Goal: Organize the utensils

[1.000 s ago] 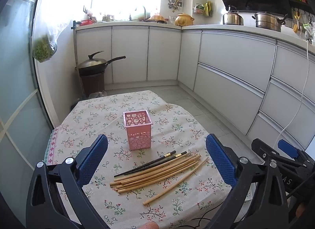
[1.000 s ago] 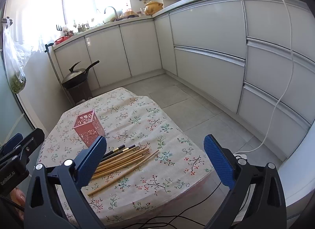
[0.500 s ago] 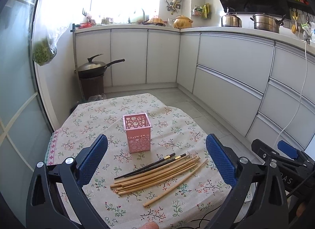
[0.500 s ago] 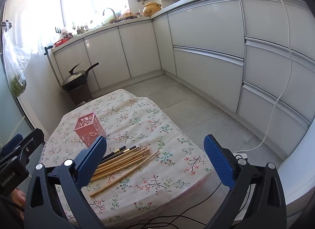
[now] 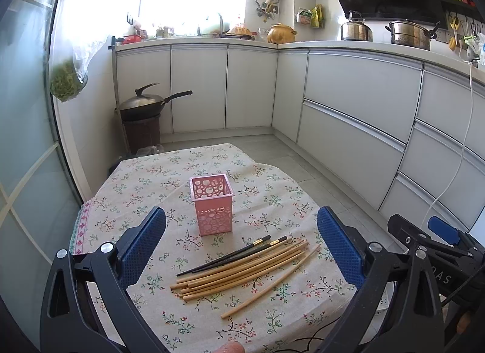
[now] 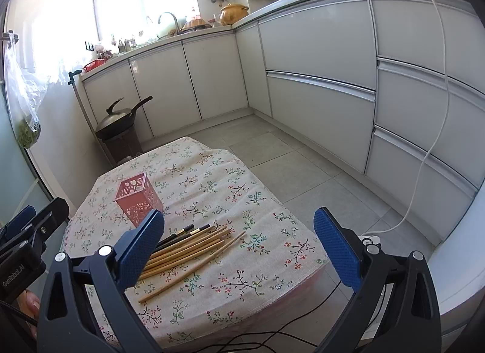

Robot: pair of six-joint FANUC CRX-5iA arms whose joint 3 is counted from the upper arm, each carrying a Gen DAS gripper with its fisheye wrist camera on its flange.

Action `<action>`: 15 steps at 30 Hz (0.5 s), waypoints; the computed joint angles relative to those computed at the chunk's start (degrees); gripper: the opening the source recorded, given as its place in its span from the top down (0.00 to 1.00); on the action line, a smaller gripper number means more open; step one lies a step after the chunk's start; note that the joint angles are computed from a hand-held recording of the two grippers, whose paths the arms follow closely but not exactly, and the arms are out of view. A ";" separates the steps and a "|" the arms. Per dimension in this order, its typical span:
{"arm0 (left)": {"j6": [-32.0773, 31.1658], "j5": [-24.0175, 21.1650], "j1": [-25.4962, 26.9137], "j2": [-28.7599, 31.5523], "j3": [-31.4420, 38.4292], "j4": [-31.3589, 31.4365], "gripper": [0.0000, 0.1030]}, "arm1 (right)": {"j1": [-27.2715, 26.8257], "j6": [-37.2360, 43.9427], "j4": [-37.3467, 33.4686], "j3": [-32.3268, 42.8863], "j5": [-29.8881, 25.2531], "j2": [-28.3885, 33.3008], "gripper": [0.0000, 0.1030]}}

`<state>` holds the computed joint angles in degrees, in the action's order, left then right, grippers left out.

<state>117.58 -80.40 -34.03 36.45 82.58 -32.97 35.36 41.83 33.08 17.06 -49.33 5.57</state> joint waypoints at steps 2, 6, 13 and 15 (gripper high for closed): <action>0.06 0.07 0.04 -0.02 -0.07 0.10 0.07 | -0.02 0.09 -0.13 0.08 -0.04 0.03 0.07; 0.09 -0.04 0.07 -0.17 -0.33 0.18 0.07 | 0.09 0.10 -0.10 0.13 -0.17 0.06 0.07; -0.22 -0.41 0.19 0.11 0.08 0.40 0.07 | 0.06 0.15 -0.46 0.35 -0.42 0.22 0.07; -0.24 -0.57 0.16 0.19 0.22 0.32 0.07 | 0.03 0.10 -0.57 0.33 -0.44 0.23 0.07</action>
